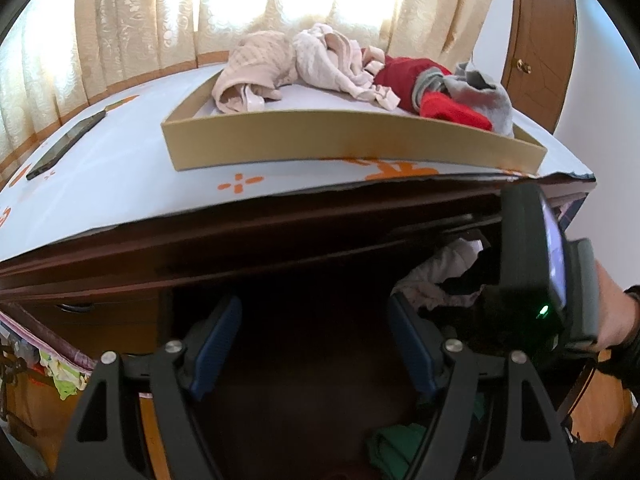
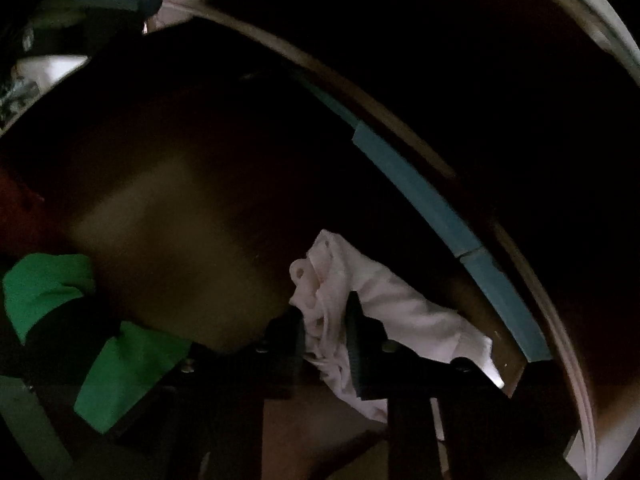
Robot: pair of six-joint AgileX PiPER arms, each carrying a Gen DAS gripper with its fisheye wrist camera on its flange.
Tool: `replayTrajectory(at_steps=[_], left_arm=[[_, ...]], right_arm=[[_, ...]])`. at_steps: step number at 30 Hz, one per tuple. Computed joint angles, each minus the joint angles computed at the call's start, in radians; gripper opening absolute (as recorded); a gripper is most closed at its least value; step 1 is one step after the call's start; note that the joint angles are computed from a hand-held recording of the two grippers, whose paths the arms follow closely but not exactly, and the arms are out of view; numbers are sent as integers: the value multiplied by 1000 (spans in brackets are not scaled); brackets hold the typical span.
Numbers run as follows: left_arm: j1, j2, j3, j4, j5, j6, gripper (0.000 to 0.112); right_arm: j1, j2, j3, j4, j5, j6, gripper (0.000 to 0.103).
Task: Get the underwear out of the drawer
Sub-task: 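Lower both open tools down into the open drawer, then close the right tool on pink underwear while the left tool grasps a green-black sock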
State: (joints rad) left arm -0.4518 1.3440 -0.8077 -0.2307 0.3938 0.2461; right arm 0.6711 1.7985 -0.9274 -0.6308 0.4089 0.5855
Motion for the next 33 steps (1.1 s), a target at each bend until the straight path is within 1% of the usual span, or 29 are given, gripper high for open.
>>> replayTrajectory(at_steps=[2,4,6,7,9,10,11,16,18,19,20,21,26,27,29,33], left_arm=[[-5,0,0,-7,11,14,76],[-22,4,-7,34,22,-20,76],[-32,0,-9,26,31,-12,76],[-39,1,-12,23,37,-10,76],[-58,0,-15,43,47,-26,76],[-71,-1,-16,59,51,-38,76],[-79,-1,-18,67,55,-43,76],[-114,11,-38,68,92,-36,76],[-132,20,-43,77,105,-40,76],[-139,23,-43,86,109,-45,76],[-149,30,-47,102,114,-60,76],[-159,38,-53,115,119,-70,76],[-202,70,-83,112,163,-52,76],[-209,79,-90,100,179,-32,76],[-213,90,-98,77,204,3,76],[-211,138,-129,33,253,44,76]], right_arm=[[-11,-30,9,59,8,-63,19],[-22,-60,16,73,24,-93,19],[-48,-104,29,148,27,-167,19],[-48,-121,32,155,33,-178,19],[-22,-154,40,125,69,-131,19],[27,-155,38,112,79,-77,19],[60,-125,1,95,83,-35,19],[62,-200,45,99,98,-6,19],[90,-233,41,73,146,44,19],[103,-249,54,42,151,85,19],[98,-252,71,13,127,117,19],[107,-278,77,18,131,135,19],[50,-351,139,155,32,80,19],[35,-372,148,186,28,49,19],[26,-380,167,169,4,68,19],[56,-399,198,101,-20,175,19]])
